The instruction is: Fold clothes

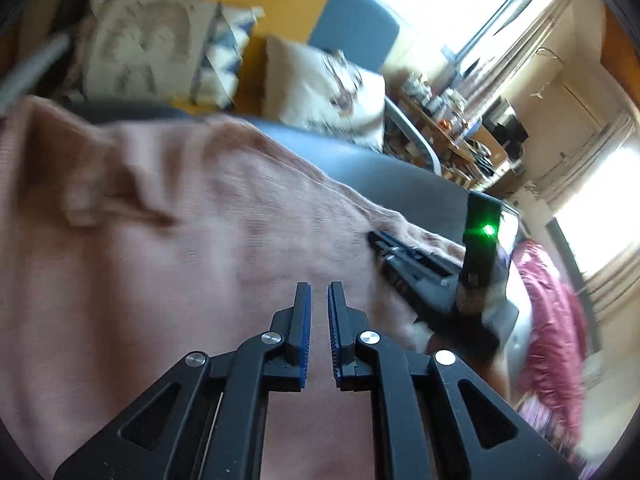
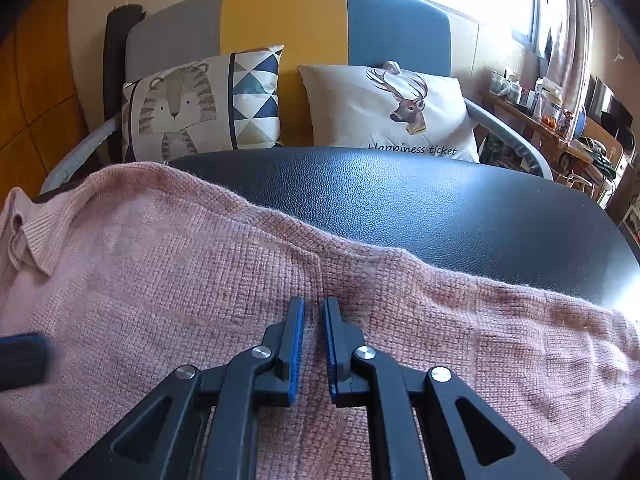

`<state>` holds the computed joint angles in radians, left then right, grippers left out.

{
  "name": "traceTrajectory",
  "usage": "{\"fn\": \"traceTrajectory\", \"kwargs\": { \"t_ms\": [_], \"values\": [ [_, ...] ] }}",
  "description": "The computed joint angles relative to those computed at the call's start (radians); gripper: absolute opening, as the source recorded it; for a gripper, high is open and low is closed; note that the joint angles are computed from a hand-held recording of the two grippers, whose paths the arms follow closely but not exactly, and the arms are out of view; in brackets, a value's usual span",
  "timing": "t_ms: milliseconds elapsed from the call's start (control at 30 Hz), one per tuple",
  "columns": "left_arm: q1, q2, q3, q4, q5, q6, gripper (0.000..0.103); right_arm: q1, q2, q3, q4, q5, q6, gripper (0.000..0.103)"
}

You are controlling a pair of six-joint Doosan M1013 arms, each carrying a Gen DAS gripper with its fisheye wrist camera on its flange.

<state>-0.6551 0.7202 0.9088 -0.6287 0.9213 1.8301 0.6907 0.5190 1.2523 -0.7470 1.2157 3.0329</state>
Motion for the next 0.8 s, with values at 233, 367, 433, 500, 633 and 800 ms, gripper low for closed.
{"fn": "traceTrajectory", "kwargs": {
  "t_ms": [233, 367, 433, 500, 633, 800],
  "values": [
    [0.050, -0.146, 0.267, 0.201, -0.205, -0.098, 0.011, 0.002, 0.011, -0.019, -0.001, 0.027, -0.027, 0.009],
    [0.071, -0.143, 0.306, 0.160, -0.212, -0.046, 0.011, 0.001, 0.014, -0.028, 0.011, 0.036, -0.044, 0.009],
    [0.077, -0.134, 0.298, 0.125, -0.203, -0.034, 0.011, -0.002, 0.034, -0.068, 0.037, 0.086, -0.098, 0.009],
    [0.077, -0.132, 0.298, 0.114, -0.206, -0.023, 0.011, -0.005, 0.082, -0.166, 0.088, 0.215, -0.227, 0.014],
    [0.077, -0.132, 0.302, 0.090, -0.218, -0.004, 0.011, 0.027, 0.080, -0.231, 0.119, 0.121, -0.169, 0.021],
    [0.084, -0.128, 0.300, 0.037, -0.206, 0.016, 0.011, 0.075, 0.049, -0.170, 0.076, -0.273, 0.095, 0.022]
  ]
}}
